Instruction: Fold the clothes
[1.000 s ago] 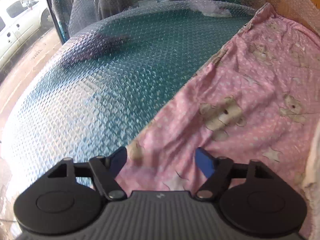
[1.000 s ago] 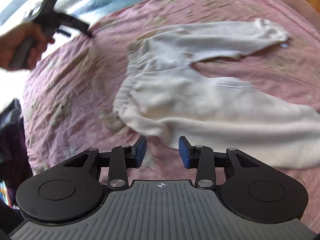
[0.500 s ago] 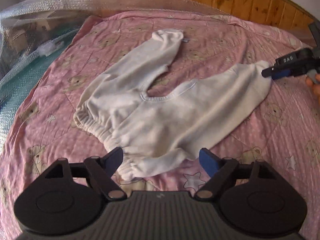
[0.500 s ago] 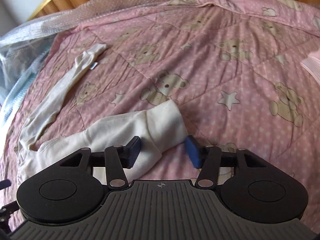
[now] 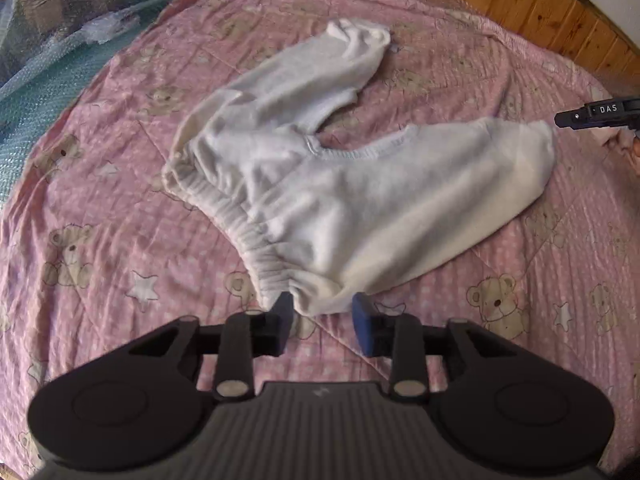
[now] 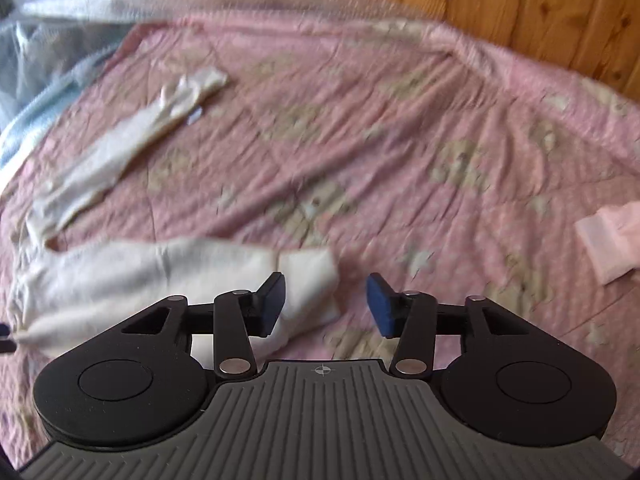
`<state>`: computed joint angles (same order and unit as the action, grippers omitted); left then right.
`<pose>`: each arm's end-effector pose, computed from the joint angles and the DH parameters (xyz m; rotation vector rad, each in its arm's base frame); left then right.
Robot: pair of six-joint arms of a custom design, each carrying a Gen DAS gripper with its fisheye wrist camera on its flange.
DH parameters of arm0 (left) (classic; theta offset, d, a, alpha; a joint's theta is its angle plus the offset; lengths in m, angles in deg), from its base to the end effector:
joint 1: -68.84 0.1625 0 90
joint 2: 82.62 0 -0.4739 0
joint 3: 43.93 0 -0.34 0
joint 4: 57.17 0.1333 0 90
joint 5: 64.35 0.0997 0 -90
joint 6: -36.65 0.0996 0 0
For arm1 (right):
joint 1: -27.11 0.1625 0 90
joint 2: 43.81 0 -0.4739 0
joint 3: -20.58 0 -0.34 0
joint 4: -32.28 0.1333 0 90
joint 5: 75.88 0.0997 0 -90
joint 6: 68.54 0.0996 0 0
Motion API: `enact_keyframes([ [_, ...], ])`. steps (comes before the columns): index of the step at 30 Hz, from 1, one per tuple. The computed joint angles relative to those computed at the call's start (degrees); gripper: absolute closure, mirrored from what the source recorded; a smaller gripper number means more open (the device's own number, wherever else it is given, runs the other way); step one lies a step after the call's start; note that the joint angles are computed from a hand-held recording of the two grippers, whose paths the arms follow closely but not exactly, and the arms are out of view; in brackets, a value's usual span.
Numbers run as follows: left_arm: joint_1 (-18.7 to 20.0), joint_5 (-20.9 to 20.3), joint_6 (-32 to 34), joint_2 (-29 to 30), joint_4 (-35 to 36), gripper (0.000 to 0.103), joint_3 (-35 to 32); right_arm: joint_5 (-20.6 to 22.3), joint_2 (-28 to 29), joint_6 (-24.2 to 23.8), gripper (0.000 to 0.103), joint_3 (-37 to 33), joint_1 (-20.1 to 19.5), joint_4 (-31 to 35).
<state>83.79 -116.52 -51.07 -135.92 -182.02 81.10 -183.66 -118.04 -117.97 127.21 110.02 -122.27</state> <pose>-0.3579 -0.2968 0.0968 0.0075 2.3488 -0.6741 0.0341 -0.5592 0.4091 0.8204 -2.4394 0.4622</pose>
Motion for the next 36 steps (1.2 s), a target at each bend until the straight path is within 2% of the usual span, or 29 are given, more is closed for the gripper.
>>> enact_keyframes([
  [1, -0.54, 1.42, -2.87, -1.92, 2.17, 0.045, 0.52, 0.79, 0.36, 0.11, 0.053, -1.19, 0.90, 0.07],
  [2, -0.62, 2.63, -5.55, -3.56, 4.34, 0.043, 0.93, 1.73, 1.18, 0.45, 0.053, -2.92, 1.92, 1.21],
  [6, 4.82, 9.12, -11.59, -7.14, 13.91, 0.043, 0.24, 4.56, 8.10, 2.10, 0.053, -10.79, 7.51, 7.44],
  [7, 6.84, 10.77, -10.50, -7.16, 14.51, 0.043, -0.05, 4.90, 10.44, 2.23, 0.051, -12.73, 8.96, 8.88],
  [9, 10.51, 13.36, -5.12, -6.75, 11.36, 0.043, 0.18, 4.63, 15.48, 2.64, 0.050, -16.26, 11.61, 10.89],
  [13, 14.84, 15.63, 5.59, -4.31, 2.45, 0.043, 1.08, -0.11, 25.08, 3.26, 0.043, -21.58, 15.63, 11.28],
  [15, 15.89, 15.31, 9.17, -3.63, -3.40, 0.050, 2.56, -2.39, 29.00, 5.64, 0.036, -23.78, 16.76, 11.70],
  [17, 16.42, 14.24, 11.86, -3.34, -9.38, 0.097, 4.07, -4.18, 32.06, 11.18, 0.035, -25.73, 17.16, 12.60],
  [19, 15.47, 14.25, 11.78, -3.45, -11.17, 0.100, 4.47, -5.00, 33.73, 17.22, 0.035, -26.73, 16.97, 13.02],
  [21, 12.84, 15.21, 12.37, -3.32, -10.43, 0.100, 3.87, -5.24, 34.19, 22.80, 0.035, -27.57, 16.55, 14.45],
  [24, 8.75, 16.25, 15.49, -0.75, -4.68, 0.100, 0.39, -1.93, 32.90, 30.76, 0.035, -27.63, 15.53, 16.04],
  [25, 7.68, 16.45, 17.33, 0.70, -2.25, 0.100, -1.34, -1.02, 32.32, 32.64, 0.032, -27.44, 15.38, 16.35],
  [29, 4.98, 16.19, 25.17, 7.03, -0.11, 0.100, -5.05, 1.07, 31.02, 34.79, 0.026, -26.34, 15.72, 16.91],
  [31, 4.10, 15.81, 26.92, 8.97, -1.15, 0.100, -5.59, -1.51, 31.93, 33.74, 0.026, -26.42, 16.44, 16.94],
  [33, 3.49, 15.18, 27.39, 9.78, -2.14, 0.100, -5.57, -3.71, 32.90, 33.57, 0.041, -26.90, 16.66, 18.12],
  [35, 2.73, 15.07, 26.57, 10.12, -2.02, 0.100, -5.38, -4.91, 32.29, 33.00, 0.103, -25.59, 16.28, 16.04],
  [36, 2.38, 15.00, 26.03, 10.08, -1.53, 0.100, -5.29, -5.56, 31.84, 32.49, 0.103, -24.69, 16.07, 14.37],
])
